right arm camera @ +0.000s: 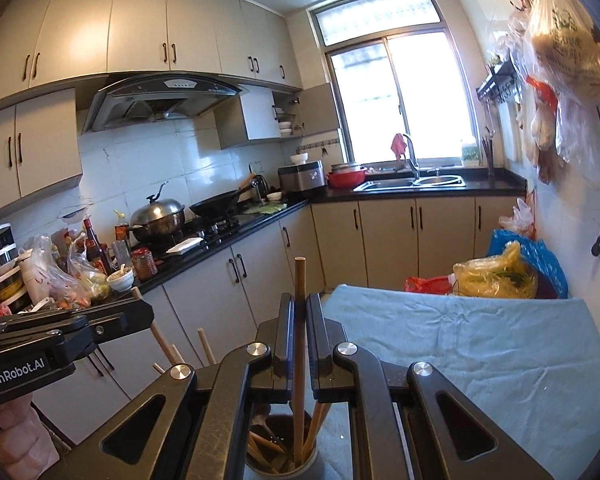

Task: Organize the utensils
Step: 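Lower the chopsticks into the black holder and open both grippers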

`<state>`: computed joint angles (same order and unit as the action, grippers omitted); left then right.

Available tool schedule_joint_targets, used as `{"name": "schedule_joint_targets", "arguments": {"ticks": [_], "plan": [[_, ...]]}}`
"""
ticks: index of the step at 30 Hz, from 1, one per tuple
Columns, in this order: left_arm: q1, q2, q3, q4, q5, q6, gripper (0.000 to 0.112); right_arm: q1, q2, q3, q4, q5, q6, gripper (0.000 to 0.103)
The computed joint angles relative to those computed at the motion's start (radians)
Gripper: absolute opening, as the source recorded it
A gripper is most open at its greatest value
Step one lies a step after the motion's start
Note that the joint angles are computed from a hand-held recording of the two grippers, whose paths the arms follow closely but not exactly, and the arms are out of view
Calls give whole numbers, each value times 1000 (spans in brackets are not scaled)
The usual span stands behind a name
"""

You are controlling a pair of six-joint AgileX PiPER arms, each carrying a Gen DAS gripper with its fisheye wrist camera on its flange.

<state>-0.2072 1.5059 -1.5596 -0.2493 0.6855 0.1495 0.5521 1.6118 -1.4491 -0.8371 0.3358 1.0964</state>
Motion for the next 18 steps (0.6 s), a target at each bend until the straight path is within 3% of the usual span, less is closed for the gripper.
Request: {"name": "schedule_joint_targets", "arguments": {"ticks": [18], "plan": [[11, -29, 184, -20, -101, 40, 5, -9, 12, 120, -67, -56, 122, 6]]}}
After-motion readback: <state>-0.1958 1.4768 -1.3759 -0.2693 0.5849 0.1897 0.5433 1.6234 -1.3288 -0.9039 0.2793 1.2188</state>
